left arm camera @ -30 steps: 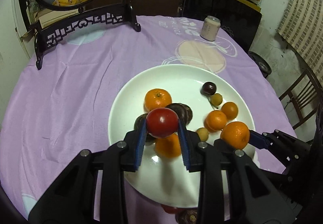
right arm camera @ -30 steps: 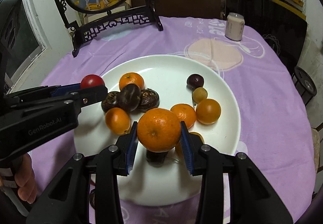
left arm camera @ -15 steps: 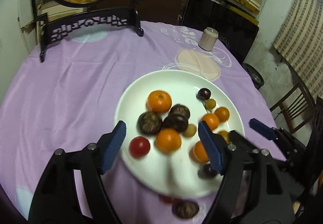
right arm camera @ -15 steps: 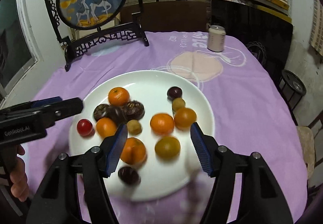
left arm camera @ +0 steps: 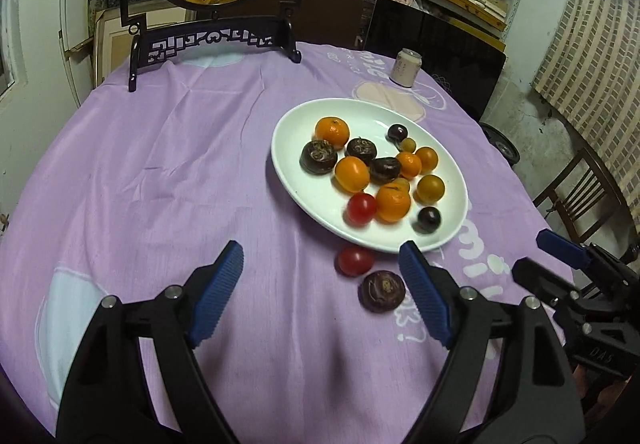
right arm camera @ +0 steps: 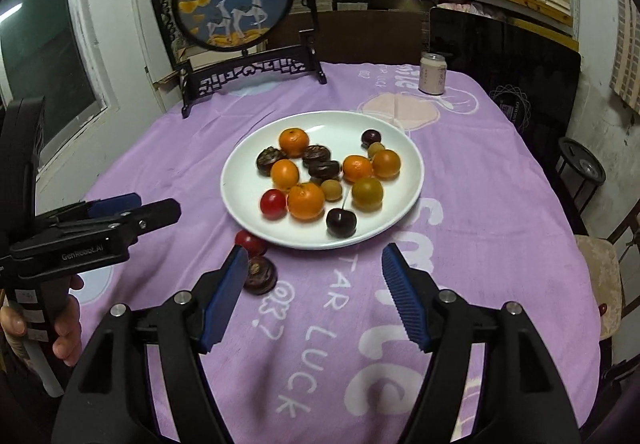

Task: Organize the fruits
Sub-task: 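Grasp a dark mangosteen with the right tool while the left tool approaches a red tomato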

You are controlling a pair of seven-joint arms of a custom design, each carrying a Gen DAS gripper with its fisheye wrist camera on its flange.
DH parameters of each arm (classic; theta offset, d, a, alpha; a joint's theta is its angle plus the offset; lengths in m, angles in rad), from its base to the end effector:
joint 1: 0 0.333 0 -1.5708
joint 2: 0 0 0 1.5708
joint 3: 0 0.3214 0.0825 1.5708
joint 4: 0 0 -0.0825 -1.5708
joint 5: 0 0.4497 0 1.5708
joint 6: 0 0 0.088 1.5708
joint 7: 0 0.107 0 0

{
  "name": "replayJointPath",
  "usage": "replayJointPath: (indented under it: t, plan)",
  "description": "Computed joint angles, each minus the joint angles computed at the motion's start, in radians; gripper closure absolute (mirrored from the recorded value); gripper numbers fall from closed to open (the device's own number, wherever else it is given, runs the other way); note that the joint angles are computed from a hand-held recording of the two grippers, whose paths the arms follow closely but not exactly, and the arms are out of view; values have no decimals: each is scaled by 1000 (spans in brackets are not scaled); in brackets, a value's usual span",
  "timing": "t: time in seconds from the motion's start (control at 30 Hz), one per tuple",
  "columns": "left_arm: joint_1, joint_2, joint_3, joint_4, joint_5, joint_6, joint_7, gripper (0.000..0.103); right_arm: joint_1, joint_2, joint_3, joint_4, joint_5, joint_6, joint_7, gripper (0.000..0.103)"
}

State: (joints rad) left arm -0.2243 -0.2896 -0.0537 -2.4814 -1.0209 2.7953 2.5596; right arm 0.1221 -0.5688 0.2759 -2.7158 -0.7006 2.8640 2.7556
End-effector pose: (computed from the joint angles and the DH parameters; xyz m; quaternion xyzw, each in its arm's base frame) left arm 0.5121 -0.1050 0.4142 -0.5105 0.7665 -0.3713 0.1184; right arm 0.4042 0.2034 0.4246 -0.5940 0.6972 -0.2703 0.2966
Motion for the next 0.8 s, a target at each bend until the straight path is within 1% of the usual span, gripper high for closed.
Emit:
replayJointPath:
  t: [0.03, 0.07, 0.13, 0.23, 0.33, 0.4, 0.5, 0.57, 0.6, 0.63, 0.67, 0.8]
  plan:
    - [-1, -3, 0, -4, -3, 2, 4, 21, 6, 14, 0, 7, 5, -5, -7, 32]
    - [-1, -7, 1, -10, -3, 4, 5, 21, 15, 31, -3, 15, 12, -12, -16, 23]
    - [3, -9, 1, -17, 9, 1, -7, 21, 27, 81, -5, 33, 16, -1, -24, 16]
    - [10, -3, 4, -16, 22, -12, -19, 21, 65, 183, -37, 67, 45, 44, -68, 16]
    - [17, 0, 7, -19, 29, -17, -24, 21, 79, 277, -46, 117, 55, 40, -84, 16]
    - [23, 1, 10, -20, 31, -22, -27, 21, 79, 337, -52, 154, 40, 36, -75, 16]
    - [29, 1, 15, -22, 28, -28, -26, 21, 101, 407, -81, 206, 37, 15, -79, 16]
    - [34, 5, 18, -20, 24, -31, -24, 21, 107, 435, -92, 228, -2, 17, -52, 17]
    - [37, 6, 18, -19, 24, -31, -25, 21, 101, 447, -87, 245, -63, 2, -7, 19]
    - [42, 8, 17, -18, 26, -31, -29, 21, 108, 449, -90, 255, -93, -20, 10, 37]
    - [45, 9, 17, -18, 27, -30, -31, 21, 115, 450, -94, 263, -120, -36, 21, 64]
    - [55, 17, 9, -14, 44, -23, -53, 21, 140, 439, -135, 242, -76, 7, -25, 64]
